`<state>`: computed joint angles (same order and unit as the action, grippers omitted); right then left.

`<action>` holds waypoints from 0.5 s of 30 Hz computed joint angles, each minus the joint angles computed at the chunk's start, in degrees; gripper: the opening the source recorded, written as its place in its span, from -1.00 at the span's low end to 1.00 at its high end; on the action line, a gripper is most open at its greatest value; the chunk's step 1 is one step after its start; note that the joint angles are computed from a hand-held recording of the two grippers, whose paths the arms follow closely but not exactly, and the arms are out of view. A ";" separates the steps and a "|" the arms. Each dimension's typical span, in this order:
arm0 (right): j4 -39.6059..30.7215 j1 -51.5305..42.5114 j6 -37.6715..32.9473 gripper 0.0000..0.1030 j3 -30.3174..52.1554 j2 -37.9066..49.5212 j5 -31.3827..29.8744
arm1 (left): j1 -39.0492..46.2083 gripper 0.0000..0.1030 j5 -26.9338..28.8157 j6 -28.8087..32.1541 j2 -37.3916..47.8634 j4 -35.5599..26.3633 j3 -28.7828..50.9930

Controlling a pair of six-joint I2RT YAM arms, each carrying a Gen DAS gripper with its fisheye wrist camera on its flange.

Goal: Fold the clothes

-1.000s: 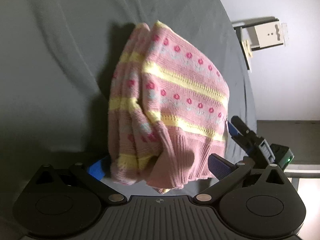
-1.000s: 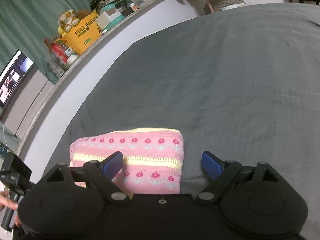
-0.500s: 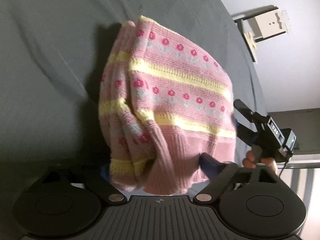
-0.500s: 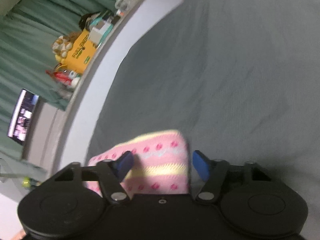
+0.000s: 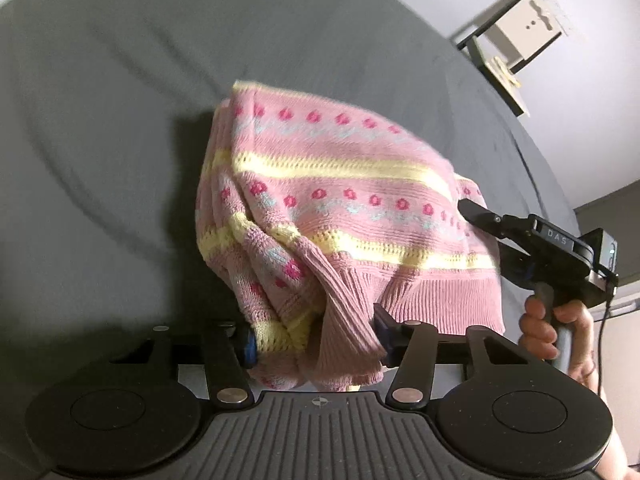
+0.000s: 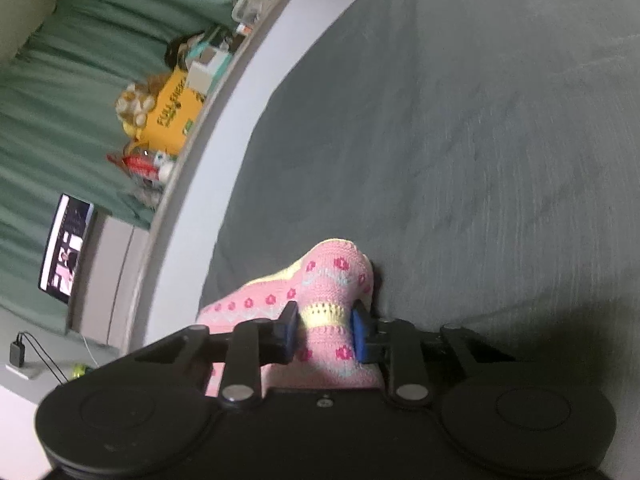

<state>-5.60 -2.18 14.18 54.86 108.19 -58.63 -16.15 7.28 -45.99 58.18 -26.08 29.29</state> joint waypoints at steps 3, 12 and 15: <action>4.30 -0.43 3.03 -0.52 -1.62 -2.46 -0.98 | 1.77 -0.01 -1.63 5.10 -1.15 -5.82 4.31; 9.85 -8.02 10.03 -0.53 0.86 -8.71 1.99 | -0.85 -0.02 -5.60 15.58 14.30 -8.58 27.71; 6.03 -14.02 8.94 -0.52 5.88 -8.43 3.45 | -5.39 -0.02 -5.73 15.60 21.44 -3.62 34.37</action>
<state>0.43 -16.20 23.12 60.74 99.76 -55.18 -21.54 1.55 -30.39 79.62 -29.69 63.66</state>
